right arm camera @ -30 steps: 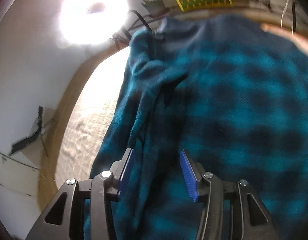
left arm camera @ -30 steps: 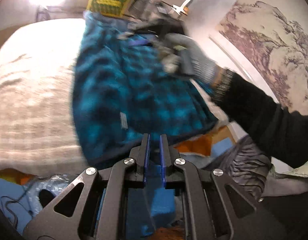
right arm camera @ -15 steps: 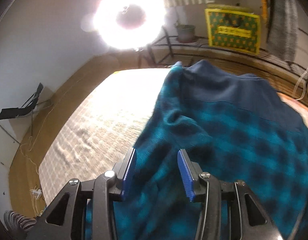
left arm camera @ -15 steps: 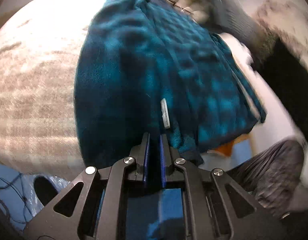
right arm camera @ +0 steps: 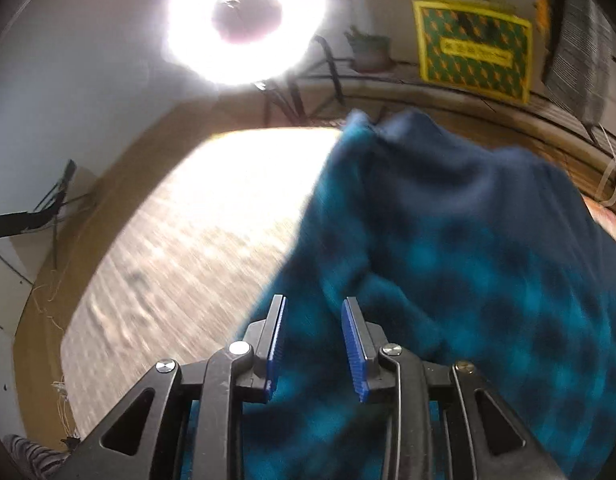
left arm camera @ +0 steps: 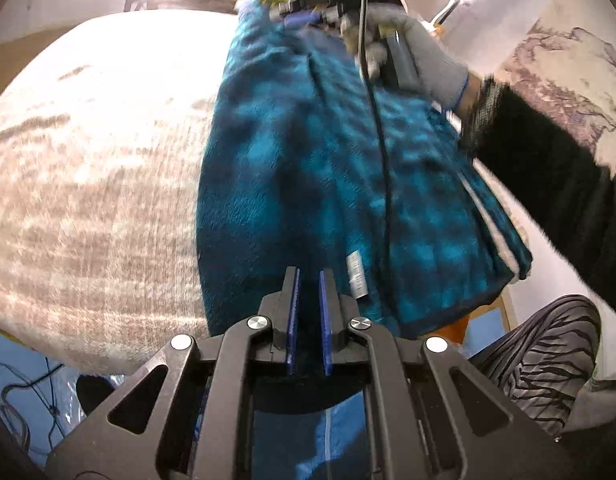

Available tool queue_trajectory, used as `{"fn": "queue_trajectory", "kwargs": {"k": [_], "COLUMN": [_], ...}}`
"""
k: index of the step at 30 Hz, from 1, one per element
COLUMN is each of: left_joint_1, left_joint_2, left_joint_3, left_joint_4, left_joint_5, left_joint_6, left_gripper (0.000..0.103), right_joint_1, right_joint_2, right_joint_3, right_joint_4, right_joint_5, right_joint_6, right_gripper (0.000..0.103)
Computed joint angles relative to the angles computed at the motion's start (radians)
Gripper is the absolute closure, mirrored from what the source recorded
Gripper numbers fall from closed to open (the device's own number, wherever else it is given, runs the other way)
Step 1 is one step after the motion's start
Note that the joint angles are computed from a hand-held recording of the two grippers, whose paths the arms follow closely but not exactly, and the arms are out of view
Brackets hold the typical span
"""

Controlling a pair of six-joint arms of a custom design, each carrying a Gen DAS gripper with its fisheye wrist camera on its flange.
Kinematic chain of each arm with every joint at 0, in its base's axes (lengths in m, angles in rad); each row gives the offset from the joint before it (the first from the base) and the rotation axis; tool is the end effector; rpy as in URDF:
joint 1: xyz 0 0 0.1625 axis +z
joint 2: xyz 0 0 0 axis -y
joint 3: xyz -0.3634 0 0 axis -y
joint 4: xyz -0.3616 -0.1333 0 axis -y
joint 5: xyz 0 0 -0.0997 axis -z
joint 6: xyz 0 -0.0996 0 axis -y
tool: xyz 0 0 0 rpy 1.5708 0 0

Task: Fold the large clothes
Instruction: 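Grasp the shirt side with the right gripper and fold it toward the left gripper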

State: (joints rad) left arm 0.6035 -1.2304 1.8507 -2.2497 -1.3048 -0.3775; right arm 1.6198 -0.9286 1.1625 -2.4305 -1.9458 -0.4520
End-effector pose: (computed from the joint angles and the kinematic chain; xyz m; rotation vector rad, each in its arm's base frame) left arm -0.3382 -0.4268 0.2048 0.8473 2.8294 -0.3139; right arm 0.1312 -0.6989 0.3530 0.4835 -2.5249 0.7159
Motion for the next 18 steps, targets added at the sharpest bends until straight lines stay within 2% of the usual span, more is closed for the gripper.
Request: {"fn": "queue_trajectory", "kwargs": {"k": [4,6,9,12,15,18], "left_joint_1": [0.027,0.033,0.038,0.032,0.037,0.04], "left_joint_2": [0.021,0.026,0.03,0.038,0.045,0.04], "left_joint_3": [-0.014,-0.016,-0.01,-0.01,-0.015,-0.006], "left_joint_4": [0.003,0.001,-0.011,-0.018,-0.024,-0.034], "left_joint_5": [-0.02,-0.028,-0.031,-0.03,-0.038,-0.044], "left_joint_6": [-0.019,-0.023,-0.015,-0.014,-0.019,-0.021], "left_gripper": [0.097,0.097,0.097,0.097,0.097,0.097], "right_joint_1": [0.002,-0.001,-0.038,-0.07,-0.061,-0.046], "right_joint_2": [0.122,0.194,0.321,0.334,0.361,0.415], "right_joint_3": [-0.147,-0.237,-0.456,-0.508,-0.571,-0.672], "right_joint_4": [0.051,0.054,0.132,0.169,0.204,0.211], "right_joint_5": [-0.01,-0.055,-0.088,0.001,0.01,0.008], "right_joint_6": [-0.049,-0.082,-0.004,0.024,-0.017,-0.022], "right_gripper": [0.082,0.092,0.103,0.103,0.103,0.098]}}
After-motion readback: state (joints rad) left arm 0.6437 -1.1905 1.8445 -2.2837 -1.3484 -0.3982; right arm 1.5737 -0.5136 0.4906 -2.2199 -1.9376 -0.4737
